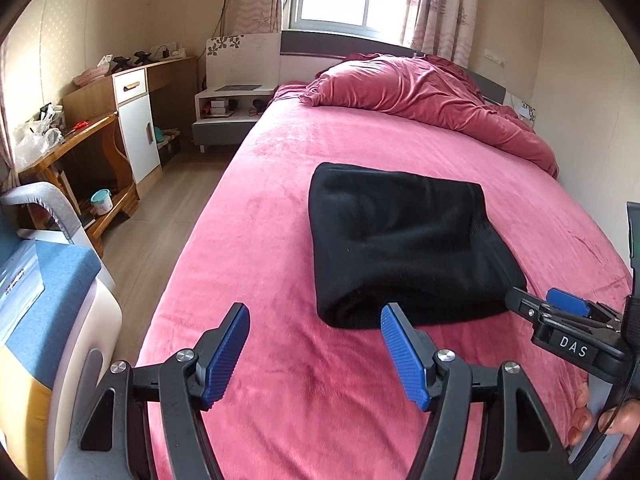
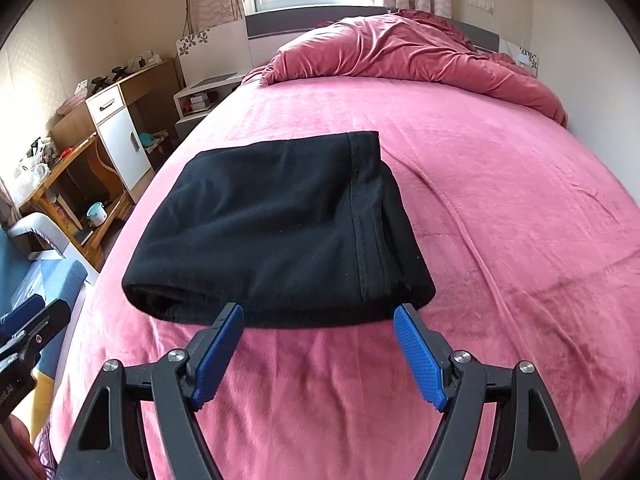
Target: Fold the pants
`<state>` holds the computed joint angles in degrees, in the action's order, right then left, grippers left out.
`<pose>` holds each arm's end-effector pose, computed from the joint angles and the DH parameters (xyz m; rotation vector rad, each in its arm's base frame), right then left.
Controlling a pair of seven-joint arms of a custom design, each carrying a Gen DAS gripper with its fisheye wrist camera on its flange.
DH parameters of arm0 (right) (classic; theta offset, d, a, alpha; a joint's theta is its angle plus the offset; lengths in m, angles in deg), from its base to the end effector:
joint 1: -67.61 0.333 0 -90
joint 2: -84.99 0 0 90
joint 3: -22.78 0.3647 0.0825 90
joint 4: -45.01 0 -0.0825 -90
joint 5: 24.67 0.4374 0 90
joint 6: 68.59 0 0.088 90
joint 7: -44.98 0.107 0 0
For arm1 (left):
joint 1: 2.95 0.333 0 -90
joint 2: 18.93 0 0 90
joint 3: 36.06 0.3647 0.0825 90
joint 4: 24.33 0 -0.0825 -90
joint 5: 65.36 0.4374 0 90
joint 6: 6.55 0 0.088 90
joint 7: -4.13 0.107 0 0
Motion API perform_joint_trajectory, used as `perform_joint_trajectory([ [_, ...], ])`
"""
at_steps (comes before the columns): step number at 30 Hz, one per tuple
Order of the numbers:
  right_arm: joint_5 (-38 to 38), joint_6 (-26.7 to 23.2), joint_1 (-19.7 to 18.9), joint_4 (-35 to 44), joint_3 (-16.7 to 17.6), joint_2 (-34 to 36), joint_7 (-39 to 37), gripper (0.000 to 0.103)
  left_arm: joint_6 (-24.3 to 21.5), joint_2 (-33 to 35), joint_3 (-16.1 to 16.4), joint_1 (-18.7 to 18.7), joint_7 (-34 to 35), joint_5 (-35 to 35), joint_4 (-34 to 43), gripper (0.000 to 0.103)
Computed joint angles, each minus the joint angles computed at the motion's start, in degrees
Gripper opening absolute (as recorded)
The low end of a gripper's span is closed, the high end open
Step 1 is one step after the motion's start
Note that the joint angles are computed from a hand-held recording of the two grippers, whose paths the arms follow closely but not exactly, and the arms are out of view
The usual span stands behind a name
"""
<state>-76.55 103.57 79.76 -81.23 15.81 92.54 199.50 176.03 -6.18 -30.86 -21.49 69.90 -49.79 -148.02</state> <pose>0.6108 0.1143 0.3909 -1.6384 1.9404 -0.6907 0.6336 -0.1787 0.3974 -1.7086 1.8835 -0.8920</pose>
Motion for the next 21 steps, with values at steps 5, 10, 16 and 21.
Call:
perform_joint_trajectory([
  [5,-3.13,-0.48,0.13,-1.08,0.23,-1.43,2.79,0.079,0.84,-1.07,-0.48,0.14,0.52,-0.58,-1.57,0.07],
  [10,-4.9,-0.8,-0.9,-1.76,1.13,-2.34,4.94,0.079,0.87,-1.35,11.69,-11.18,-5.63,4.9,-1.61,0.072],
  [16,-6.24,-0.79,-1.92,-1.96,2.03,-2.77,6.09,0.079,0.33,-1.29,18.53,-17.13,-13.19,12.74,-1.3,0.072],
  [21,-6.75,-0.96,-2.09,-1.99,2.5,-2.86,6.24,0.079,-0.72,-1.27,18.66,-16.87,-17.2,17.25,-0.76,0.072],
])
